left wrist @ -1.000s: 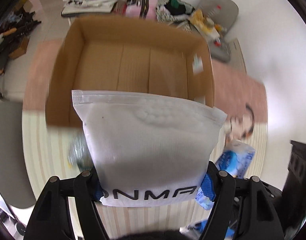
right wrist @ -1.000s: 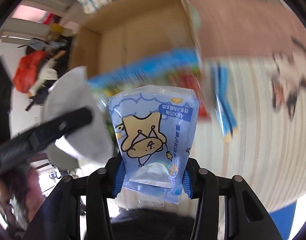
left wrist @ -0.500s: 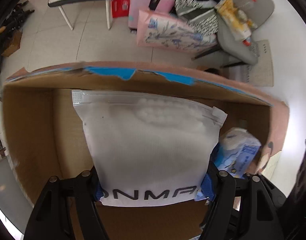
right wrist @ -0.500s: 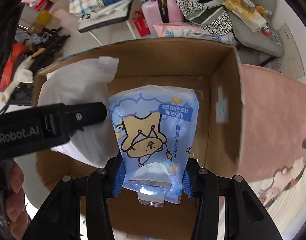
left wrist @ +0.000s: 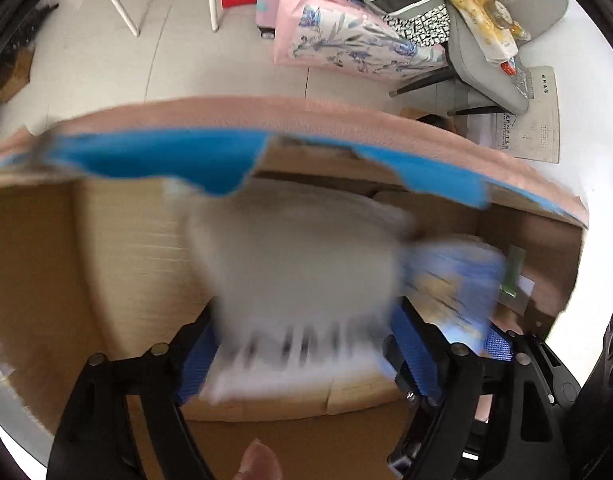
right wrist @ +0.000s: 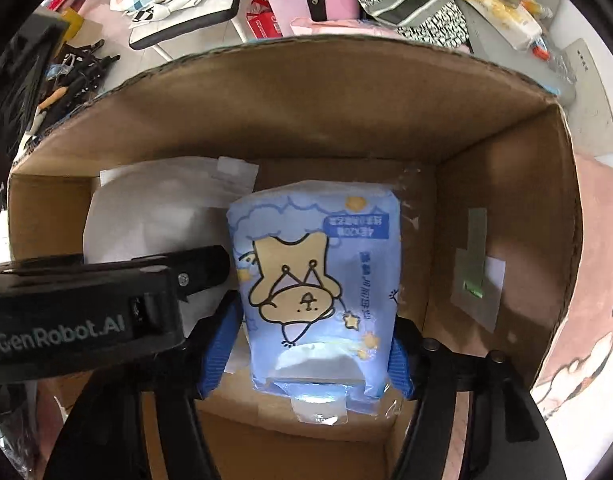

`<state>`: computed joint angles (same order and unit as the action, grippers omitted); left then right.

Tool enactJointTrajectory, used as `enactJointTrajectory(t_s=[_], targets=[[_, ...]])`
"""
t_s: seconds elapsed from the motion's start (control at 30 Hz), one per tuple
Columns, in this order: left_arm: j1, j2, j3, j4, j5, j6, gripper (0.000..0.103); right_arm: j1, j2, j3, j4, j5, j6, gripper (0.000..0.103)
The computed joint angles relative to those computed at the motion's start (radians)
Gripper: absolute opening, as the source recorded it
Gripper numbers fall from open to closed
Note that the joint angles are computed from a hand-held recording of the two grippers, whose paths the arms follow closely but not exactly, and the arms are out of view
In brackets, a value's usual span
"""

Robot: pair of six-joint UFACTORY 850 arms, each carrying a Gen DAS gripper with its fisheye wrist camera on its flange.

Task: Organize soft objects
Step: 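Carry both packs into the box and open both tools to release them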

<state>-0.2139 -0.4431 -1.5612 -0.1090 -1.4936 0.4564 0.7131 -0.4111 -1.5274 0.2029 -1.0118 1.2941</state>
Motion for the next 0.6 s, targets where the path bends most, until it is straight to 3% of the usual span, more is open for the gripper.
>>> enactJointTrajectory(t_s=[0.1,0.4,0.6], targets=[[-0.002,0.008,-0.034,-0.007,-0.019,0.014,0.098,0.001,-0.006,-0.022,0.005,-0.014,-0.007,0.078],[0.041,0.163,-0.011,-0.034,0.050,0.117,0.100,0.089,-0.026,-0.211,-0.127,-0.237,0.160,0.103],[0.110,0.341,0.082,-0.060,0.159,0.212,0.102,0.190,-0.040,-0.335,-0.306,-0.388,0.320,0.103]])
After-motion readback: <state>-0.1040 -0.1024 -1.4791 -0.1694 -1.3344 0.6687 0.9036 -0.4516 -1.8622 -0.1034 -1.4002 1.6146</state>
